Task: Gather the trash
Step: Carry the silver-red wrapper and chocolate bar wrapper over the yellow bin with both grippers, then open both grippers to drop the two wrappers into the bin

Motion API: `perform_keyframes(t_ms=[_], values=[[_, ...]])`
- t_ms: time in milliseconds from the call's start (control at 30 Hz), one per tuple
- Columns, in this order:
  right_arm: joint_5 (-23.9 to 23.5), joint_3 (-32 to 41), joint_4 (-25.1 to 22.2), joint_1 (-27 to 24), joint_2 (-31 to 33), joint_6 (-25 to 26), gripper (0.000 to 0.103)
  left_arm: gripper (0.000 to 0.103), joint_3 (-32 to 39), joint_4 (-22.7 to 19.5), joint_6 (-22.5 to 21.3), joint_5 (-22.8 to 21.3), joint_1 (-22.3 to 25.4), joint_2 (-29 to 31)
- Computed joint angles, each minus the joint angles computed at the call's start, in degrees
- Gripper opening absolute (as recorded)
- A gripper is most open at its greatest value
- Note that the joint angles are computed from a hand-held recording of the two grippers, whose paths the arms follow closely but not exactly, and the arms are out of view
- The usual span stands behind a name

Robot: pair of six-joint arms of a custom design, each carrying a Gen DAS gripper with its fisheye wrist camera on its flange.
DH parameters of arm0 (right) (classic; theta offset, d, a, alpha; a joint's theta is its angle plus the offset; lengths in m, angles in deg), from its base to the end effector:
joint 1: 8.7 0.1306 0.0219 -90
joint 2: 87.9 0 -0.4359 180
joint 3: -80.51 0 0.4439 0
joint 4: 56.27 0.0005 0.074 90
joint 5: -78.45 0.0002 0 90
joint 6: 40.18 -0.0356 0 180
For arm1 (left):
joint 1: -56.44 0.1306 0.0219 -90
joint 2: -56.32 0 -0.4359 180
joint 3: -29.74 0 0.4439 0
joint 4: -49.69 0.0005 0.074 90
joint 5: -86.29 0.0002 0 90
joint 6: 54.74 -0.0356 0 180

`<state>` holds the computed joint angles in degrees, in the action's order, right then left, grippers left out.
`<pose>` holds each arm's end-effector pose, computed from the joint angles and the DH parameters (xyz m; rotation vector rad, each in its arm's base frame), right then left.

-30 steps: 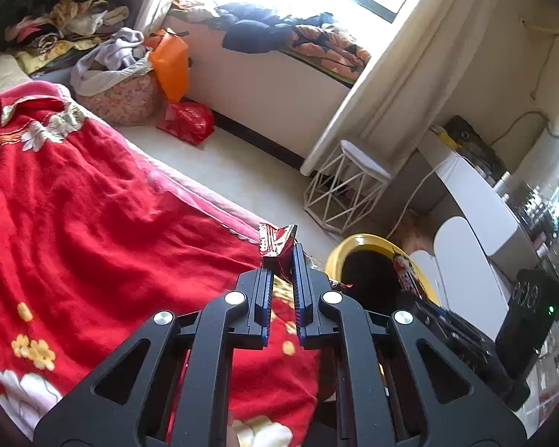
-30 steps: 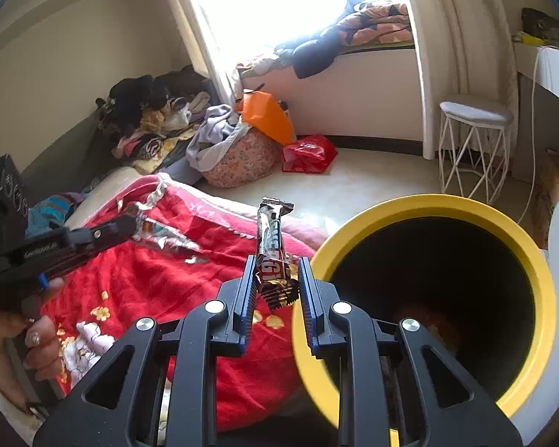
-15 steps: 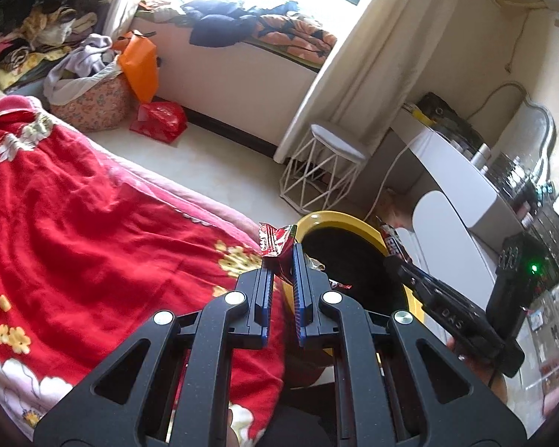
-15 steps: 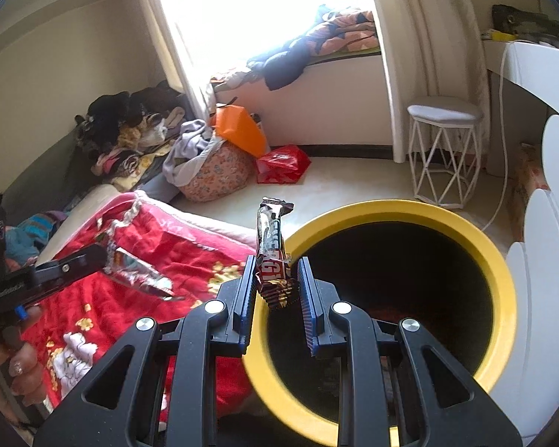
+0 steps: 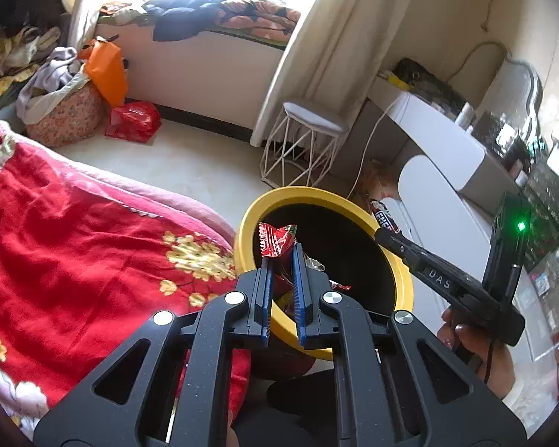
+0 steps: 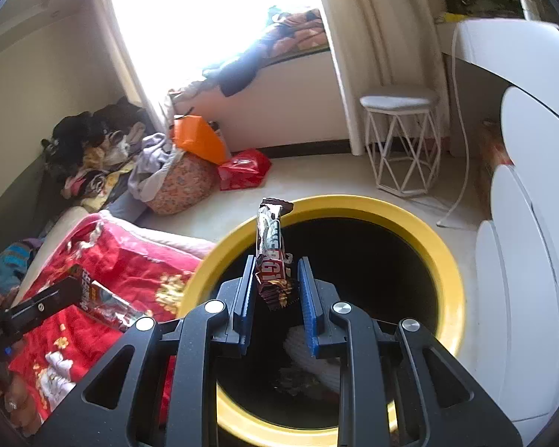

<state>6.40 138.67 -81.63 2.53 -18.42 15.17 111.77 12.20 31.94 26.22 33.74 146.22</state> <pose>0.3855 0.0648 0.3871 0.6090 2.0903 0.1091 0.4859 -0.2231 0.4310 0.7794 2.2290 -0.7807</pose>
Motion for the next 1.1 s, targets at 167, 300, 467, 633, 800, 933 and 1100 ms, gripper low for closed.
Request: perform_keyframes(t_ms=[167,300,467,633,800,933,1100], values=[[-0.83,-0.99,-0.50,-1.81,-0.41,-1.76,0.021,0.006,0.38,-0.35,-1.45,-2.08,-2.05,0.88],[-2.40,-1.74,-0.44,-3.12,-0.81,-1.94,0.021,0.006,1.06,-0.86,-2.31,-3.22,-3.34,2.11],[-4.02,-2.26,-0.38,-4.46,-0.89,-2.37,0.024,0.007,1.73,-1.39,-2.89,-4.08,-4.79,3.49],[-5.72,-2.83,-0.26,-5.36,-1.52,-3.52,0.032,0.027,2.78,-2.20,-2.62,-4.79,-5.53,4.87],[-5.51,-3.51,-0.71,-5.52,-2.86,-4.07,0.044,0.049,2.06,-1.54,-1.97,-4.52,-5.26,4.17],[-3.25,-3.82,-0.62,-4.31,-4.22,-3.74,0.063,0.068,0.77,-0.64,-0.99,-4.12,-4.40,2.71],[1.17,-3.76,-0.37,-1.93,-5.53,-2.15,0.077,0.086,-1.27,0.88,-0.22,-4.43,-3.05,0.07]])
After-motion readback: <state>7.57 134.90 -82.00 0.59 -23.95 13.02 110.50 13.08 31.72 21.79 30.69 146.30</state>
